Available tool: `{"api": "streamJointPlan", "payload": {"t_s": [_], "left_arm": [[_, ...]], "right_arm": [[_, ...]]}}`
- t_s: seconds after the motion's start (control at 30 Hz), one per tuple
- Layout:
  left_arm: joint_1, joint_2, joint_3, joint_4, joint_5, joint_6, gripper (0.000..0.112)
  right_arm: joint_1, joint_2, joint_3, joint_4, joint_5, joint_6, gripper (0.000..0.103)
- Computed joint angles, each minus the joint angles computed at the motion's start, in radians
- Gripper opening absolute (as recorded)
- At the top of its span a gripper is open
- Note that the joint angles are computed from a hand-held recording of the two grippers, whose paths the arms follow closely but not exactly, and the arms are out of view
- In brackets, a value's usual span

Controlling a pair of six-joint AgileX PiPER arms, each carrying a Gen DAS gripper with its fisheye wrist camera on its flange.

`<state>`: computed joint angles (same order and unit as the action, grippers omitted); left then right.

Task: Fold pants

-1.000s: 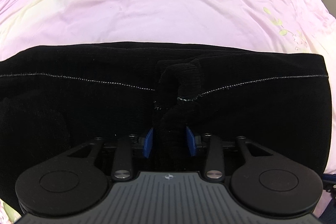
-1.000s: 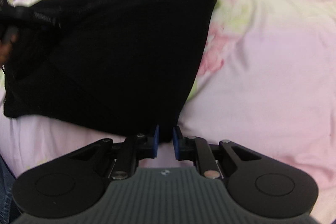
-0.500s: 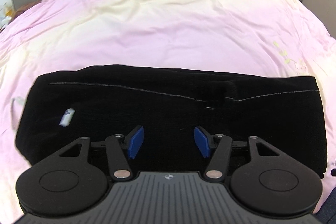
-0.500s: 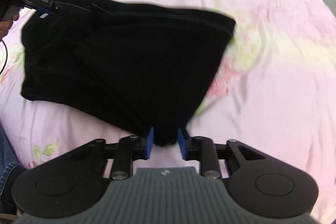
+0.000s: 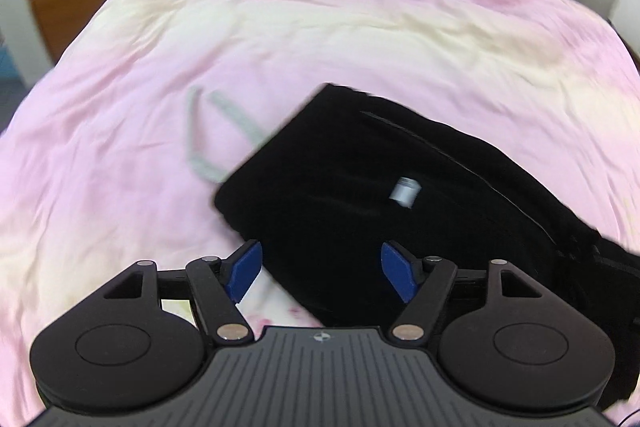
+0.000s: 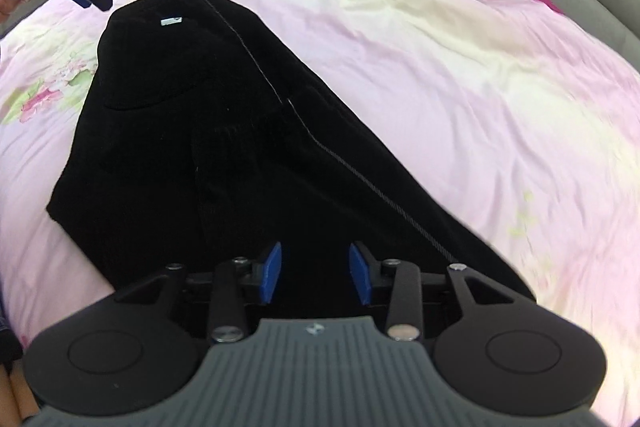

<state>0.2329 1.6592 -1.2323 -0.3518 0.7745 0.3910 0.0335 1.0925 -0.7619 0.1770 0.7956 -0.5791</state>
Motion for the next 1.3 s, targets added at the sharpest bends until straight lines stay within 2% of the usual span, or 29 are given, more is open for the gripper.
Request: {"api": "streamJointPlan", "payload": {"t_s": [0.07, 0.23, 0.3, 0.37, 0.43, 0.5, 0.57, 0.63, 0.67, 0.73, 0.83, 0.9, 1.1, 1.23, 1.3], "left_arm": [[0.064, 0.053, -0.024, -0.058, 0.009, 0.022, 0.082], [0.192, 0.202, -0.081, -0.259, 0.061, 0.089, 0.082], [0.217, 0.258, -0.100, -0.314, 0.081, 0.104, 0.083], [0.248, 0.305, -0.102, -0.411, 0.095, 0.157, 0.090], [0.279, 0.352, -0.114, -0.514, 0.132, 0.213, 0.092], [0.293, 0.395, -0.125, -0.585, 0.157, 0.245, 0.092], [0.291, 0.432, -0.132, -0.640, 0.164, 0.279, 0.091], [0.282, 0.451, -0.128, -0.694, 0.153, 0.321, 0.085], [0.277, 0.456, -0.124, -0.719, 0.145, 0.330, 0.078], [0.260, 0.457, -0.126, -0.723, 0.111, 0.296, 0.071], [0.237, 0.417, -0.113, -0.695, 0.065, 0.282, 0.053], [0.236, 0.371, -0.101, -0.707, 0.069, 0.297, 0.042], [0.162, 0.108, -0.060, -0.701, 0.095, 0.337, 0.038], [0.029, -0.092, -0.067, -0.600, 0.080, 0.262, 0.038], [-0.055, -0.169, -0.086, -0.532, 0.070, 0.202, 0.038]], "right_arm": [[0.020, 0.094, -0.037, 0.023, -0.053, -0.053, 0.036], [0.090, 0.285, -0.139, 0.043, -0.105, -0.113, 0.036], [0.133, 0.355, -0.191, 0.016, -0.104, -0.113, 0.043], [0.151, 0.421, -0.231, -0.008, -0.107, -0.133, 0.045], [0.166, 0.491, -0.281, -0.032, -0.092, -0.142, 0.046], [0.178, 0.554, -0.329, -0.035, -0.064, -0.176, 0.052], [0.177, 0.601, -0.372, -0.050, -0.024, -0.213, 0.055], [0.175, 0.655, -0.432, -0.048, 0.023, -0.210, 0.058], [0.172, 0.683, -0.461, -0.043, 0.046, -0.203, 0.058], [0.170, 0.716, -0.488, -0.034, 0.062, -0.203, 0.059], [0.171, 0.726, -0.493, -0.034, 0.064, -0.195, 0.059], [0.167, 0.716, -0.493, -0.039, 0.071, -0.193, 0.059], [0.140, 0.687, -0.446, 0.006, 0.029, -0.212, 0.059], [0.113, 0.595, -0.366, -0.016, 0.005, -0.212, 0.059], [0.095, 0.557, -0.347, -0.003, 0.005, -0.185, 0.056]]}}
